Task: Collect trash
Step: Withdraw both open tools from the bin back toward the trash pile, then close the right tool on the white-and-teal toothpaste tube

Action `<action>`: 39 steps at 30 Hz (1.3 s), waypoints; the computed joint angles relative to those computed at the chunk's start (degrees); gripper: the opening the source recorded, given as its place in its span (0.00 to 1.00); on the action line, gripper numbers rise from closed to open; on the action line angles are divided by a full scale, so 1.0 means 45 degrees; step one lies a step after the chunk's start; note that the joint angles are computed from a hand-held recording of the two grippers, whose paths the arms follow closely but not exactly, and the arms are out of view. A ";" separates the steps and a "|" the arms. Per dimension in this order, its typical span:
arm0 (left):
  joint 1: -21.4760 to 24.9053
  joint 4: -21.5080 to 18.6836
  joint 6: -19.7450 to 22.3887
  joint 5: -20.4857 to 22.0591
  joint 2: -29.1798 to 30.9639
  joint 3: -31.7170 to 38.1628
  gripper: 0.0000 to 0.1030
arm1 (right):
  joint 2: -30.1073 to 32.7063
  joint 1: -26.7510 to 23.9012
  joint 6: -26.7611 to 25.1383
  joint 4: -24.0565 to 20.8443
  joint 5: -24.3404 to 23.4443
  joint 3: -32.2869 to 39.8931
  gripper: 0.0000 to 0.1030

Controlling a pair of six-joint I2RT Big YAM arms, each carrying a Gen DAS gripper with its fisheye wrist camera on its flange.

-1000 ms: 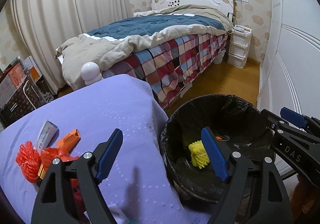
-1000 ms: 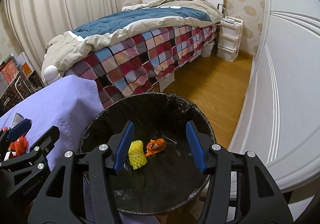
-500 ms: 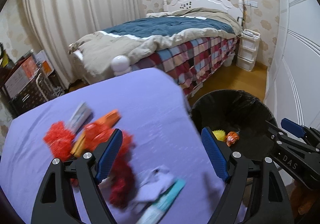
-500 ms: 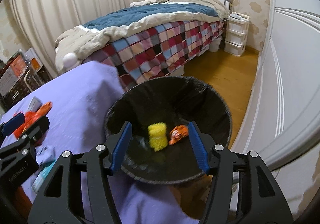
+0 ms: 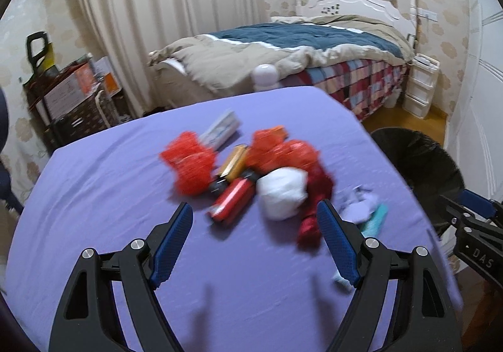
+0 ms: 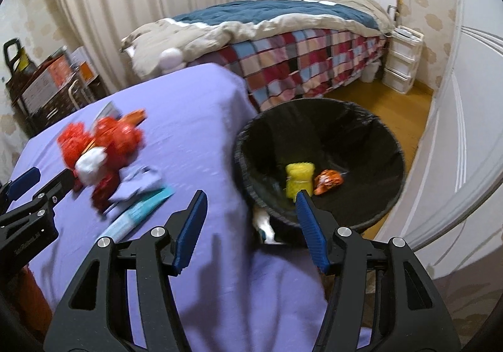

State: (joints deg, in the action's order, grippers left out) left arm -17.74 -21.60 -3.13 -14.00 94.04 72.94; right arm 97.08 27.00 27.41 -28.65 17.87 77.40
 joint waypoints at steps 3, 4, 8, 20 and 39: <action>0.0370 0.0074 -0.0091 -0.0025 -0.0265 -0.0419 0.76 | 0.0194 0.0361 -0.0206 -0.0134 -0.0020 0.0266 0.55; 0.0521 0.0090 -0.0119 -0.0020 -0.0345 -0.0556 0.76 | 0.0289 0.0488 -0.0289 -0.0184 -0.0045 0.0390 0.55; 0.1046 0.0088 -0.0282 -0.0024 -0.0517 -0.0951 0.76 | 0.0697 0.0901 -0.0599 -0.0465 -0.0067 0.0925 0.55; 0.1963 -0.0032 -0.0759 0.0244 -0.0629 -0.1267 0.76 | 0.1998 0.1436 -0.0698 -0.1794 -0.0402 0.2644 0.57; 0.1994 -0.0035 -0.0771 0.0412 -0.0520 -0.1192 0.76 | 0.1562 0.1269 -0.0577 -0.2010 0.0018 0.2030 0.56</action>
State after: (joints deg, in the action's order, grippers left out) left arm -8.77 -21.76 -6.60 -12.15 91.70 67.58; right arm 104.10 32.71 24.81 -37.69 17.96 86.53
